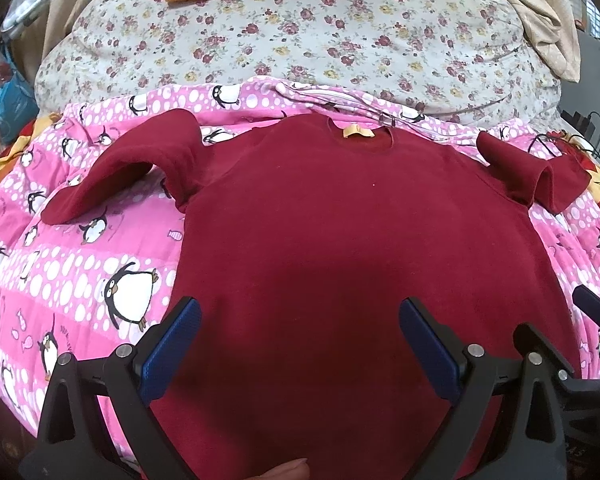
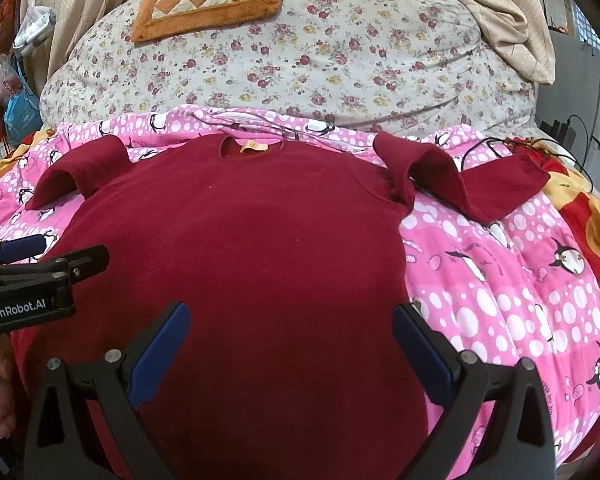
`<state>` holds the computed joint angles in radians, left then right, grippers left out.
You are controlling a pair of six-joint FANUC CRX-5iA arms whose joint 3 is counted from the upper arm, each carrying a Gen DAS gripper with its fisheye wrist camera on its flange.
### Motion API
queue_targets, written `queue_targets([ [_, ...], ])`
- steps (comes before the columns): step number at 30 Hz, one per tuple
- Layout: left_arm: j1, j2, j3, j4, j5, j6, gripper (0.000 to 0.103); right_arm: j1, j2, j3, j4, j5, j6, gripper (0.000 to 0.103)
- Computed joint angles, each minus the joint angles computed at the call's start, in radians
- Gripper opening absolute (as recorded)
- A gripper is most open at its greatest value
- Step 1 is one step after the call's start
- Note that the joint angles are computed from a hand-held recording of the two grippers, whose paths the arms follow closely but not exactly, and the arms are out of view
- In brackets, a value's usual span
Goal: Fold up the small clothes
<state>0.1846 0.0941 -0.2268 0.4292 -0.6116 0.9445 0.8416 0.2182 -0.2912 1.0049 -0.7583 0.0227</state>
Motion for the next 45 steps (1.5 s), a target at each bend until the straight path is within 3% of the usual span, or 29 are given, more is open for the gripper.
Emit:
queue_targets([
  [17,-0.005,0.006,0.003,-0.03,0.021,0.018,0.087,0.003,0.005,0.016,-0.039,-0.033,0.029,0.102],
  [23,-0.002,0.018,-0.031,0.091,0.067,-0.093,0.09,0.0,0.007,0.027,-0.057,-0.042,0.038,0.102],
  [25,-0.001,0.035,-0.023,0.126,0.036,-0.127,0.09,0.0,0.008,0.03,-0.064,-0.046,0.039,0.102],
  [30,-0.011,0.081,0.05,-0.009,-0.033,-0.022,0.09,0.001,0.011,0.04,-0.085,-0.056,0.052,0.102],
  [33,-0.001,0.096,0.06,0.015,-0.063,-0.023,0.091,0.001,0.01,0.04,-0.085,-0.055,0.052,0.102],
  [39,-0.01,0.08,0.038,-0.005,-0.028,-0.034,0.091,0.001,0.016,0.052,-0.114,-0.066,0.074,0.102],
  [45,-0.004,0.077,0.018,0.041,-0.019,-0.084,0.091,0.0,0.025,0.074,-0.166,-0.077,0.105,0.102],
])
